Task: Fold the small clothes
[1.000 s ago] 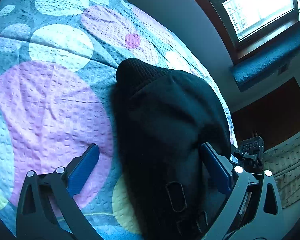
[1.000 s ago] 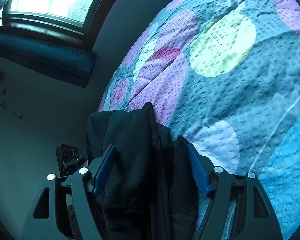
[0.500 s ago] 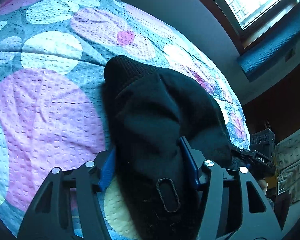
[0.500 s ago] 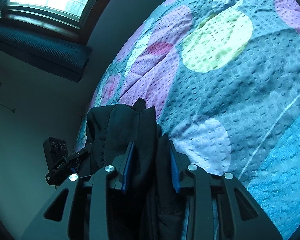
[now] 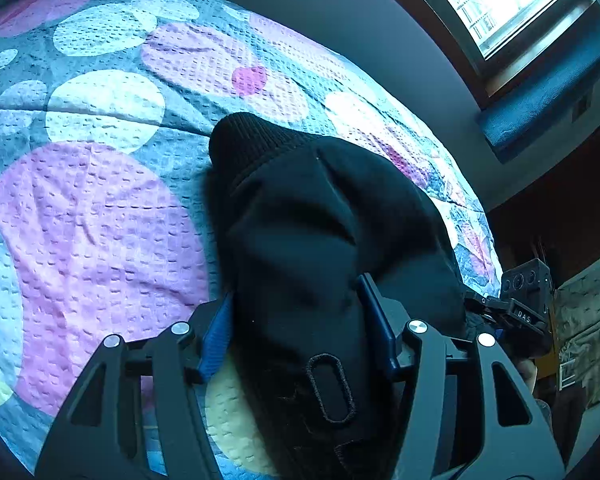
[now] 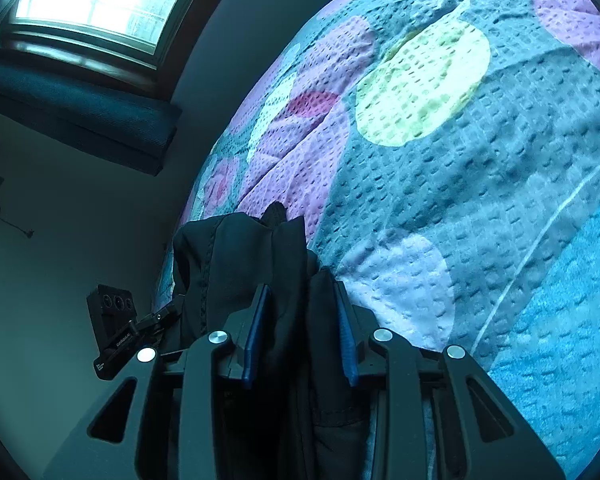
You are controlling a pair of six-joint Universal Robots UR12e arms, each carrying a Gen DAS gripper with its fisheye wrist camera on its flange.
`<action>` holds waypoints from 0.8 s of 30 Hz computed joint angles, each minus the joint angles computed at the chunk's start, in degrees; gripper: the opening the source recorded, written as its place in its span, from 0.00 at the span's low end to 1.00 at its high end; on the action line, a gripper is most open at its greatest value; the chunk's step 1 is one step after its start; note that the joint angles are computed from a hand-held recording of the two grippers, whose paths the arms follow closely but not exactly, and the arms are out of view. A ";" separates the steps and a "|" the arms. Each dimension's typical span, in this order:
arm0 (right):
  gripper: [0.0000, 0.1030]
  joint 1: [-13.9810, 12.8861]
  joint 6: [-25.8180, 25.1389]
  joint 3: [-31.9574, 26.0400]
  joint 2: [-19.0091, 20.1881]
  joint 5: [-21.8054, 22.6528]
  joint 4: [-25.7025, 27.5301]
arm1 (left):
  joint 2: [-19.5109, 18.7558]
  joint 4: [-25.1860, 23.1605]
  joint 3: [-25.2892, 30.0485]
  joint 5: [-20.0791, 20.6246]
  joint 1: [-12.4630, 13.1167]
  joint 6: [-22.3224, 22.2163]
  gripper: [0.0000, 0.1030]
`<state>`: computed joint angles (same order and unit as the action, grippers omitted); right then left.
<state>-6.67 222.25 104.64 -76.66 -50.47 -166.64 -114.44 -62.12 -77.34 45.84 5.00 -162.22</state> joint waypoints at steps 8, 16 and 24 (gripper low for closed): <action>0.73 -1.29 2.30 4.87 -5.40 1.73 -0.91 | 4.58 -8.66 -4.54 -6.63 3.05 7.18 0.85; 0.73 -1.09 3.04 11.91 -11.38 2.56 -2.57 | 10.07 -15.92 -11.32 -7.92 5.06 14.33 0.88; 0.76 1.28 -2.19 12.10 -12.96 1.85 2.17 | 11.13 -16.45 -14.12 -9.86 5.67 13.19 0.88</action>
